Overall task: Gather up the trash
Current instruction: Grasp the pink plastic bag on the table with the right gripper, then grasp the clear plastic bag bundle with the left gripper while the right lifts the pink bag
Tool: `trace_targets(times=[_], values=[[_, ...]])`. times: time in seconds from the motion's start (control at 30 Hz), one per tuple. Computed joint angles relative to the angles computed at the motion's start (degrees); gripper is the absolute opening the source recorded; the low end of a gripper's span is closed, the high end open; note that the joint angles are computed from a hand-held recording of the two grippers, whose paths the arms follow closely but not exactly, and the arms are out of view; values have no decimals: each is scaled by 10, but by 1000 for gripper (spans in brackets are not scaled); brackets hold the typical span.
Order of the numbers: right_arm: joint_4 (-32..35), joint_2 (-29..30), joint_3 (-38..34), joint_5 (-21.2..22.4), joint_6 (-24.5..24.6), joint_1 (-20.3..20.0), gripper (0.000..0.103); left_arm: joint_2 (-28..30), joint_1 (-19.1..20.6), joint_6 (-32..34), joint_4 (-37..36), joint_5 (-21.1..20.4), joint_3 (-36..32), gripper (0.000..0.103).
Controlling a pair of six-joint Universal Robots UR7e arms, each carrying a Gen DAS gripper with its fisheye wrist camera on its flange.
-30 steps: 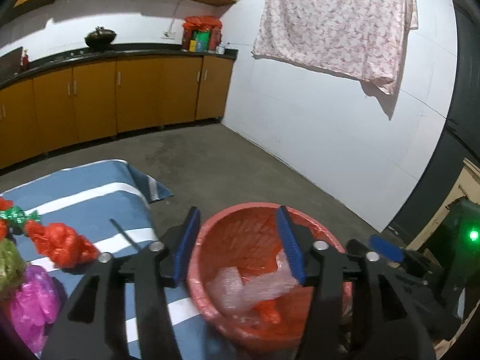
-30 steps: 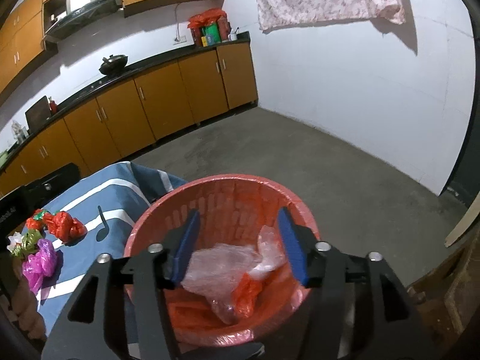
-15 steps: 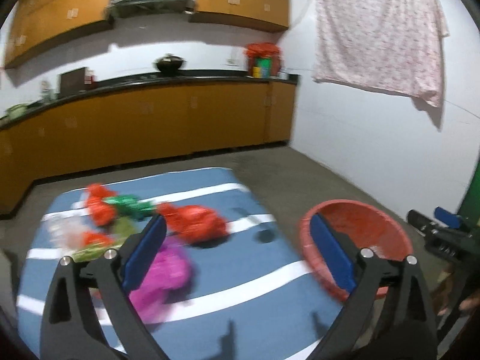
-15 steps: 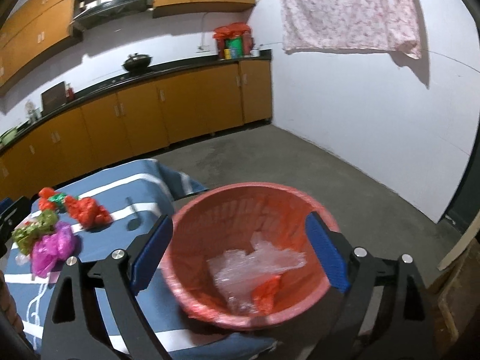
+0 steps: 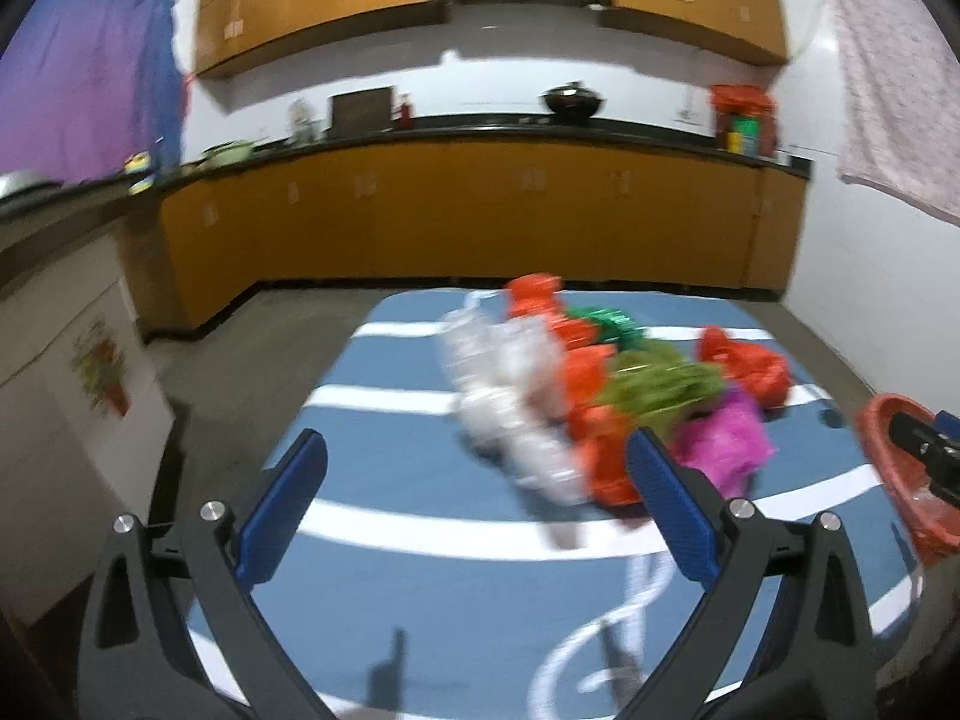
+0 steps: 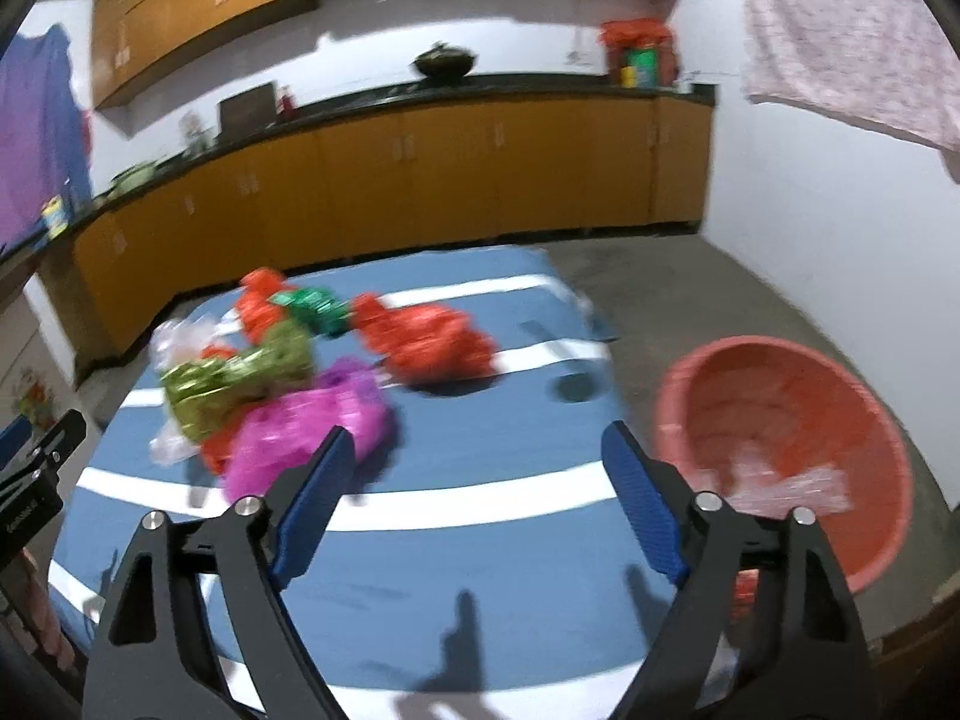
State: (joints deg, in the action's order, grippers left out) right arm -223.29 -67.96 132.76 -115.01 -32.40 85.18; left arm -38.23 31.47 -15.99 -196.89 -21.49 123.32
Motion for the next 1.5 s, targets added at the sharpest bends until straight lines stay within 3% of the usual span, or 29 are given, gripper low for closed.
trace_targets(times=[0.23, 0.5, 0.67, 0.83, 0.93, 1.07, 1.23, 1.5], values=[[25, 88, -71, -41, 44, 34, 77, -22, 25, 17, -37, 28, 37, 98], [79, 135, -142, -64, 91, 34, 77, -39, 58, 0, -30, -4, 40, 98], [105, 157, -165, -67, 77, 31, 77, -31, 74, 16, -33, -21, 22, 98], [145, 155, -168, -43, 85, 25, 75, -24, 91, 23, -20, -59, -6, 98], [169, 150, -164, -19, 81, 22, 59, -21, 100, 16, -4, -81, -23, 98], [152, 150, -153, -18, 41, 27, 48, -14, 107, 17, 12, -97, -46, 98], [130, 133, -131, -16, 41, 18, 46, -3, 123, 11, 48, -134, -87, 97], [101, 88, -93, -23, 57, -11, 46, 21, 154, -30, 162, -190, -157, 76]])
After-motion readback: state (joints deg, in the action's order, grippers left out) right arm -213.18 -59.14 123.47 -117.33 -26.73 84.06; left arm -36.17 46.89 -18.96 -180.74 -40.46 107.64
